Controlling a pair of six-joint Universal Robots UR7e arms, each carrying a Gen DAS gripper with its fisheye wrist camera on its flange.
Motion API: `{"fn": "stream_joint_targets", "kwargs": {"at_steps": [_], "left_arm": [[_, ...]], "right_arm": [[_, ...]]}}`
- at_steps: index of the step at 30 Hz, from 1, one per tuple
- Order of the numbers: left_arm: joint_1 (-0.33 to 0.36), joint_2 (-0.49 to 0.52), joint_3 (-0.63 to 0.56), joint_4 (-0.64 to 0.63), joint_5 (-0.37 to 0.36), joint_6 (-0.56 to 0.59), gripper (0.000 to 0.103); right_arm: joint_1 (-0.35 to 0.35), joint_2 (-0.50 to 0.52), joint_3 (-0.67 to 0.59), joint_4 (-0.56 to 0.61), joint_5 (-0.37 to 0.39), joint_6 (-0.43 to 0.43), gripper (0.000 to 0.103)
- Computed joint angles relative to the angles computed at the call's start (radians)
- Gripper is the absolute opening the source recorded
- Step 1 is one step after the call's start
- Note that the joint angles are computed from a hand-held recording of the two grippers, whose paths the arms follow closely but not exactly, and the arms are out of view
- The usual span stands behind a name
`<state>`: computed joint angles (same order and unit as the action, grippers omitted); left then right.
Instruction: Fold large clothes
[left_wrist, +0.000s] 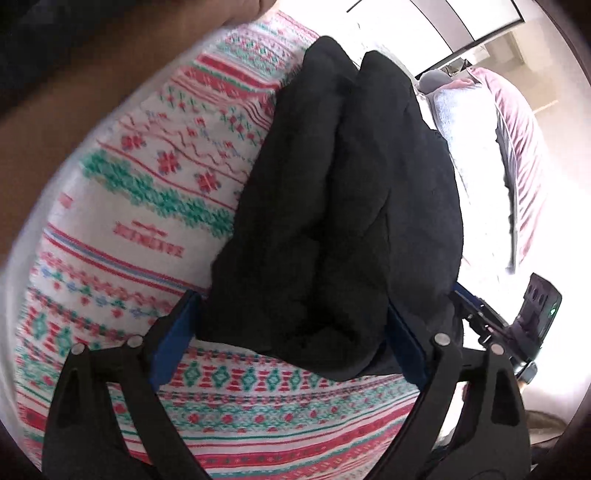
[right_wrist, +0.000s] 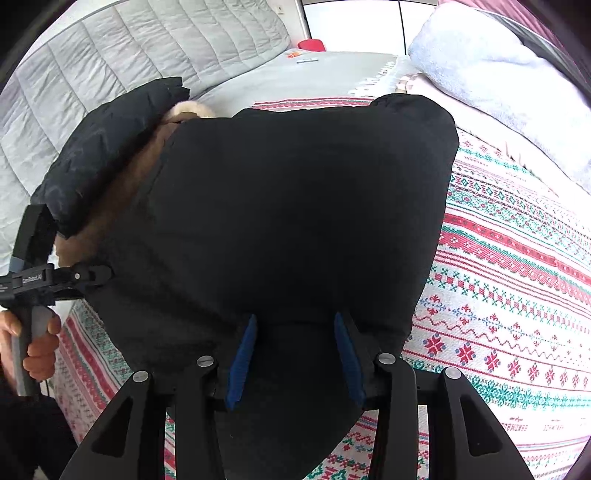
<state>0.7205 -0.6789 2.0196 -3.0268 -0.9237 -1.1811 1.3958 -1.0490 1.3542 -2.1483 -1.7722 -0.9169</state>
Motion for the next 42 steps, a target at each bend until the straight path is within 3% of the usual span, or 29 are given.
{"fn": "stream_joint_targets", "kwargs": {"at_steps": [4, 11, 15, 22, 33, 38, 42], "left_arm": [[-0.006, 0.013, -0.025, 0.036, 0.022, -0.007, 0.093], [-0.032, 0.035, -0.092, 0.176, 0.094, -0.049, 0.076], [-0.038, 0.038, -0.104, 0.228, 0.118, -0.065, 0.074], [-0.031, 0.046, -0.137, 0.280, 0.123, -0.061, 0.074], [-0.007, 0.033, -0.150, 0.289, 0.081, -0.049, 0.075], [0.007, 0.026, -0.149, 0.278, 0.058, -0.031, 0.076], [0.010, 0.027, -0.152, 0.277, 0.058, -0.029, 0.076]], "right_arm": [[-0.007, 0.003, -0.020, 0.031, 0.019, 0.006, 0.045], [-0.018, -0.002, -0.034, 0.063, 0.054, 0.000, 0.045], [-0.019, -0.005, -0.056, 0.100, 0.069, 0.014, 0.047], [-0.058, 0.027, -0.182, 0.230, 0.183, 0.133, 0.069], [-0.157, 0.213, -0.507, 0.400, 0.397, 0.486, 0.070], [-0.171, 0.319, -0.676, 0.487, 0.447, 0.540, 0.072], [-0.163, 0.377, -0.752, 0.489, 0.438, 0.548, 0.078]]}}
